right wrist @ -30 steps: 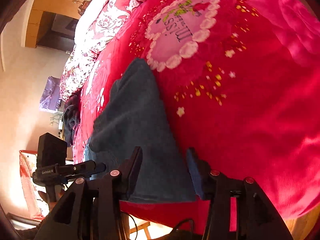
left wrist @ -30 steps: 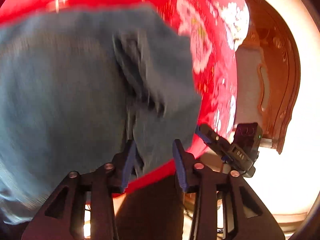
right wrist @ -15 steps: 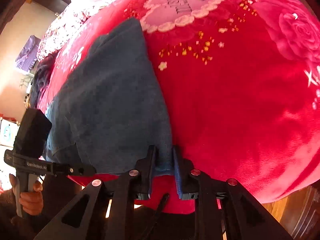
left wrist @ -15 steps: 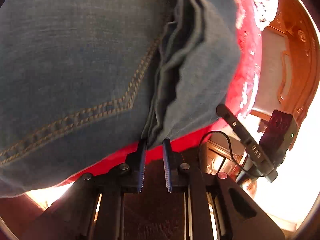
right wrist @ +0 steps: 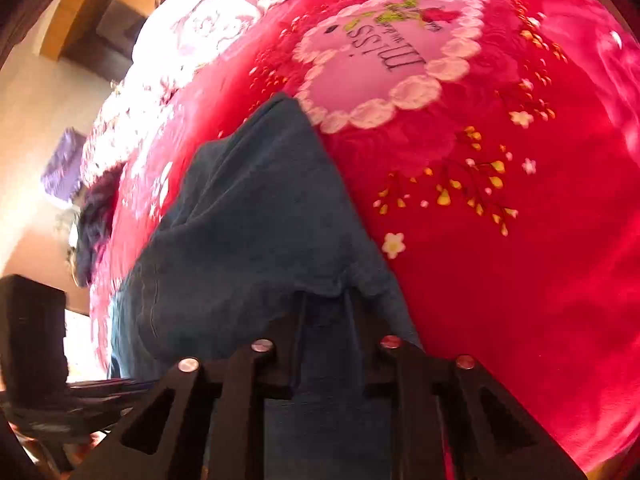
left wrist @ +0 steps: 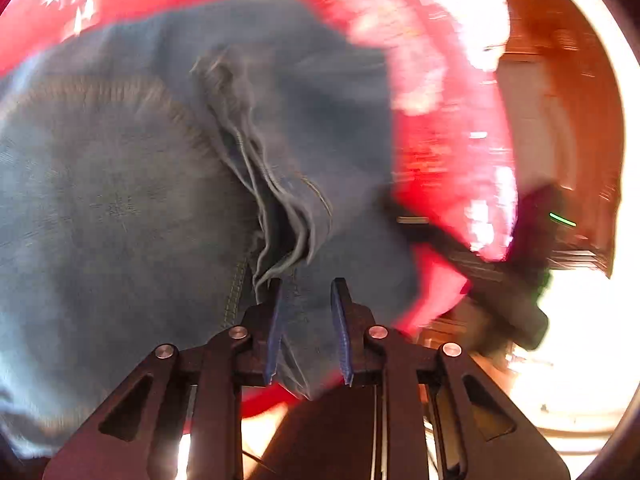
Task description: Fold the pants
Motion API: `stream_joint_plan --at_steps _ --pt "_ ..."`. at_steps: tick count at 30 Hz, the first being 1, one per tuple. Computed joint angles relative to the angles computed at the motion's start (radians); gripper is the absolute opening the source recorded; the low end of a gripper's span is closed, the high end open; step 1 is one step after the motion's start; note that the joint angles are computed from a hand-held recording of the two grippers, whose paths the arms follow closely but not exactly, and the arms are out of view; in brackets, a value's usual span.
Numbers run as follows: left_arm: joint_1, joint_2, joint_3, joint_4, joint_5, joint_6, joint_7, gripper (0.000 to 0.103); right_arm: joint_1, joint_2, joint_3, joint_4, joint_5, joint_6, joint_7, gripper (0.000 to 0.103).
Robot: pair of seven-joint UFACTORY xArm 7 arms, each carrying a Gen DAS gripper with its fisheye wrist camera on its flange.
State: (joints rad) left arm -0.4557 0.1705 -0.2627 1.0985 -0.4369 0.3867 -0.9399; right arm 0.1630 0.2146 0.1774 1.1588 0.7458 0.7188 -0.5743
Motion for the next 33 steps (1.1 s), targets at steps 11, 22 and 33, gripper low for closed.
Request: stream_joint_plan --at_steps 11,22,33 --pt "-0.025 -0.273 -0.004 -0.288 -0.333 -0.126 0.169 0.018 0.073 0.056 0.021 0.129 -0.044 0.078 0.054 0.044" --pt "0.049 -1.172 0.000 -0.875 0.001 0.198 -0.332 0.061 0.212 -0.153 0.104 -0.069 -0.200 -0.110 0.018 0.069" --pt "0.012 -1.309 0.309 -1.059 0.033 0.128 -0.144 0.061 0.515 -0.302 0.222 -0.366 -0.443 -0.331 -0.086 0.067"
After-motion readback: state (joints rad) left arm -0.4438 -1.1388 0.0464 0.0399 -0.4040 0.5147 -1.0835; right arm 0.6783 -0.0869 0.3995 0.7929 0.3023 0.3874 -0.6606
